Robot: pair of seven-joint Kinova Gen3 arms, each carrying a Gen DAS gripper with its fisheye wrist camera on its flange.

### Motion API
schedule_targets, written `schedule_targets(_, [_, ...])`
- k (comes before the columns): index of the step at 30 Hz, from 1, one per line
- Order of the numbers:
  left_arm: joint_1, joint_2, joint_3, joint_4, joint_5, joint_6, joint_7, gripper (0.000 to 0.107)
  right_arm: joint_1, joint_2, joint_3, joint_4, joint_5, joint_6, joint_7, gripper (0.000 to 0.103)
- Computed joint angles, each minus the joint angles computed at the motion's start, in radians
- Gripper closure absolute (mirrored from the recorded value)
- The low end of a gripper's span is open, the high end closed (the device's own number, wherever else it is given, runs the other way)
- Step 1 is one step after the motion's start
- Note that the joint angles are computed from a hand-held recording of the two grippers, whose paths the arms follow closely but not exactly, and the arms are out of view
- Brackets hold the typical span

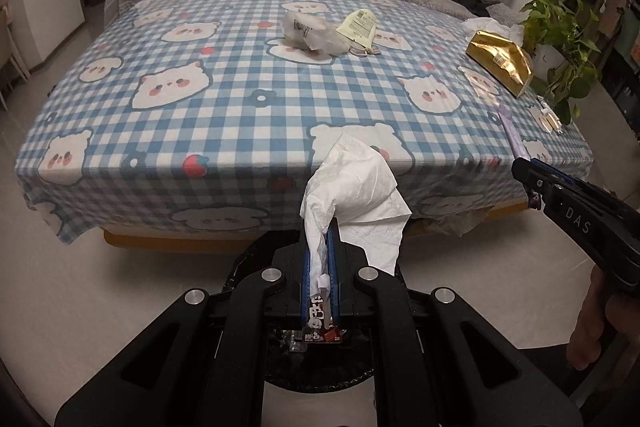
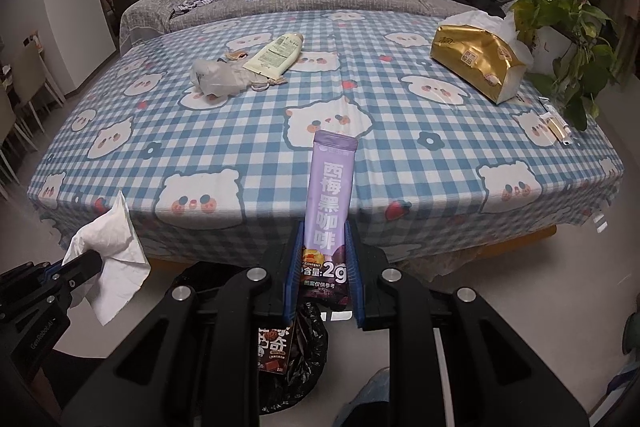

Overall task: Collect trash
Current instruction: 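Carry the tissue and coffee stick with both tools down over the bin, then open the left tool to drop the white tissue into the bin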

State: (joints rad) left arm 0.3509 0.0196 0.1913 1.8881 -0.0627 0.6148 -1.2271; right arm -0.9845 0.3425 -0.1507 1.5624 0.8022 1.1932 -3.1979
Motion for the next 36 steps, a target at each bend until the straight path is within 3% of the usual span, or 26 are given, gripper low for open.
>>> schedule_targets(18, [0.002, -0.038, 0.018, 0.148, 0.03, -0.07, 0.012, 0.101, -0.074, 0.009, -0.04, 0.109, 0.003, -0.013, -0.138, 0.083])
schedule_targets(36, [0.099, 0.184, -0.046, 0.185, -0.087, -0.224, 0.125, 0.101, -0.049, 0.072, -0.01, 0.206, -0.069, -0.17, -0.162, 0.083])
